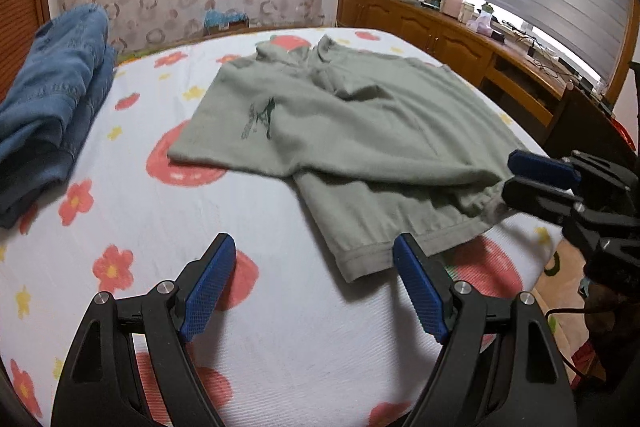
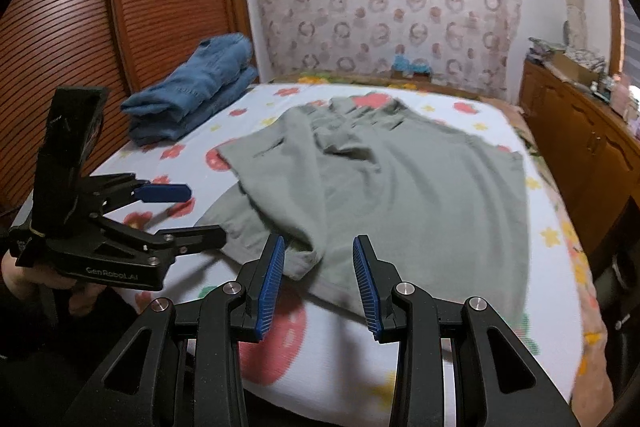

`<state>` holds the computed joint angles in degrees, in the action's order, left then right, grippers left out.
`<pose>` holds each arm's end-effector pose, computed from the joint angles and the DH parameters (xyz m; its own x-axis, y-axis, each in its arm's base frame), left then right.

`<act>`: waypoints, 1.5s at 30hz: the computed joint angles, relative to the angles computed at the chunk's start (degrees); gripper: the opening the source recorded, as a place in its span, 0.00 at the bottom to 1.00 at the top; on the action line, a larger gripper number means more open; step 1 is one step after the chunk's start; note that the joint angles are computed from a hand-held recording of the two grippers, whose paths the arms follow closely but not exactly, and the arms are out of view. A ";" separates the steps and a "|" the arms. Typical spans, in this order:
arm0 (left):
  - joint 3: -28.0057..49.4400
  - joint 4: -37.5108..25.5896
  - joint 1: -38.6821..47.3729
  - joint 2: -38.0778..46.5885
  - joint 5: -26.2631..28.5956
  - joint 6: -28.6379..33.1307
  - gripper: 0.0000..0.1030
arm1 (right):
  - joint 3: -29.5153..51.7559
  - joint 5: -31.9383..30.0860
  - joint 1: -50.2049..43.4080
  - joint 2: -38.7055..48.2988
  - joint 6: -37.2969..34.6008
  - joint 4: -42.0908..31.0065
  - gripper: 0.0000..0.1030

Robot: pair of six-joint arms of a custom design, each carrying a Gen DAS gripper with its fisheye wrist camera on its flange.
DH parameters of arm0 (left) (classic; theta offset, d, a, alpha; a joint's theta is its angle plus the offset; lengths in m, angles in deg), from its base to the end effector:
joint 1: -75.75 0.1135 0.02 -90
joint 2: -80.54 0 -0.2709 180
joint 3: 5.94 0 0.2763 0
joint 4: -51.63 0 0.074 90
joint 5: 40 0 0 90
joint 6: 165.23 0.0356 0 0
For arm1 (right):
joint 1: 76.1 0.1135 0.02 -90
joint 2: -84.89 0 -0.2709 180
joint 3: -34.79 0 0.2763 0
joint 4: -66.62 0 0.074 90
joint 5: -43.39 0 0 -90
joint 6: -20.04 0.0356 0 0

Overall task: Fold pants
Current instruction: 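Lift the hem with both grippers, fold it toward the collar, open, then grasp the shirt's side edge with the right gripper, then lift the side edge with the right gripper, fold it over the middle, release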

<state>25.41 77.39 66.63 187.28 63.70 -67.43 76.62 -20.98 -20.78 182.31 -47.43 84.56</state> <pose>0.2337 -0.0461 0.0228 -0.7038 0.2465 -0.6662 0.4047 0.9099 -0.0909 0.1806 0.2339 0.0894 -0.5305 -0.1595 -0.8326 -0.3717 0.9265 0.0593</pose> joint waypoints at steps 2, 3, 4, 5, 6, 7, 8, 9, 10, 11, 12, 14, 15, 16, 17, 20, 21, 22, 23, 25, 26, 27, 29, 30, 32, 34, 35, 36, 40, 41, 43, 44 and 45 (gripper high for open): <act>-0.67 2.06 0.09 0.66 0.02 0.06 0.79 | 0.57 -1.34 -0.85 1.06 -0.36 -0.36 0.36; -0.98 2.53 0.00 0.63 -0.17 0.17 0.79 | 0.96 -2.01 -1.33 1.45 -0.64 -0.76 0.36; -1.18 2.89 -0.12 0.65 -0.37 0.24 0.80 | 1.16 -2.49 -1.71 1.92 -0.68 -0.94 0.36; -1.40 3.37 -0.27 0.75 -0.58 0.26 0.80 | 1.54 -3.06 -2.13 2.38 -0.66 -1.30 0.36; -1.45 3.48 -0.29 0.72 -0.64 0.22 0.80 | 1.68 -3.88 -2.56 2.55 -0.63 -1.59 0.36; -1.41 3.38 -0.20 0.63 -0.59 0.19 0.80 | 1.50 -5.02 -3.17 2.61 -0.81 -1.36 0.36; -1.37 3.15 -0.04 0.47 -0.41 0.19 0.80 | 1.58 -6.10 -3.93 2.47 -1.15 -1.53 0.34; -1.48 3.02 0.29 0.22 0.19 0.00 0.80 | 1.79 -7.07 -4.59 2.46 -1.45 -1.90 0.22; -1.68 2.94 0.84 -0.13 1.15 -0.10 0.80 | 1.55 -8.34 -5.38 2.40 -1.82 -1.81 0.18; -1.84 3.16 1.31 -0.35 1.97 -0.36 0.80 | 1.49 -8.88 -5.73 1.93 -1.82 -2.09 0.16; -2.33 4.14 1.67 -0.54 2.47 -0.75 0.80 | 1.21 -9.07 -6.20 1.40 -1.80 -2.16 0.11; -3.17 5.92 1.95 -0.80 2.15 -1.32 0.80 | 2.73 -7.10 -6.00 0.61 -1.02 -4.78 0.10; -3.25 5.96 2.09 -0.95 1.99 -1.37 0.80 | 2.09 -6.55 -5.87 -0.05 -0.78 -4.35 0.09; -3.32 5.98 2.29 -1.12 2.21 -1.43 0.80 | 1.01 -6.17 -6.11 -1.19 -0.86 -3.58 0.08; -3.38 5.88 2.35 -1.41 2.33 -1.57 0.80 | 0.89 -5.19 -5.42 -1.45 -0.65 -3.34 0.07; -3.99 6.60 2.18 -2.12 1.75 -1.84 0.80 | -2.19 -2.75 -5.15 -5.06 -1.05 -1.59 0.07; -4.20 6.74 2.19 -2.43 1.74 -1.90 0.80 | -3.30 -1.80 -4.99 -6.57 -0.93 -1.15 0.06; -4.39 6.85 2.17 -2.81 1.81 -2.02 0.80 | -4.70 -1.30 -5.00 -8.73 -1.18 -0.96 0.06; -4.62 6.97 2.09 -3.15 1.81 -2.18 0.80 | -5.65 0.30 -3.66 -9.99 -0.80 -0.83 0.06; -5.23 6.99 1.88 -4.19 1.85 -2.48 0.80 | -6.74 3.20 -1.90 -11.63 -0.39 -0.90 0.06; -5.52 6.92 1.77 -4.72 1.89 -2.49 0.80 | -7.72 4.19 -1.27 -12.88 -0.20 -0.91 0.06; -5.85 6.97 1.46 -5.27 1.88 -2.53 0.80 | -8.47 5.04 -0.70 -13.68 0.03 -0.79 0.06; -6.01 6.75 0.82 -5.79 1.86 -2.55 0.80 | -10.08 6.56 0.66 -15.35 0.76 -0.94 0.06; -5.90 6.14 0.39 -6.32 1.86 -2.65 0.80 | -10.02 6.74 0.47 -14.79 0.54 -0.34 0.06; -5.47 4.81 -0.51 -7.38 2.03 -2.91 0.80 | -11.07 8.03 1.42 -14.94 1.61 0.15 0.06; -4.52 3.03 -1.77 -8.61 1.79 -3.16 0.80 | -12.22 8.61 1.66 -16.99 2.48 -1.06 0.06; -4.06 2.37 -2.57 -9.04 1.37 -3.34 0.80 | -12.61 9.17 2.16 -18.00 3.14 -2.02 0.06; -3.38 1.53 -3.42 -9.47 0.87 -3.53 0.80 | -13.28 9.31 2.20 -19.16 3.44 -2.62 0.06; -0.66 -0.69 -6.82 -9.43 -1.45 -4.00 0.80 | -14.22 10.36 3.03 -19.24 5.23 -2.80 0.06; 0.14 -1.17 -7.58 -9.08 -1.85 -4.11 0.80 | -14.35 10.52 3.30 -19.03 5.77 -2.80 0.06; 1.40 -1.98 -8.51 -8.27 -2.11 -4.19 0.80 | -13.99 11.04 3.88 -18.52 7.08 -3.70 0.06; 1.91 -2.21 -9.09 -7.72 -2.48 -4.27 0.80 | -13.90 11.03 4.00 -18.51 7.61 -4.18 0.06; 2.41 -2.30 -9.56 -6.97 -2.85 -4.22 0.80 | -13.36 10.91 4.12 -18.20 8.22 -4.88 0.06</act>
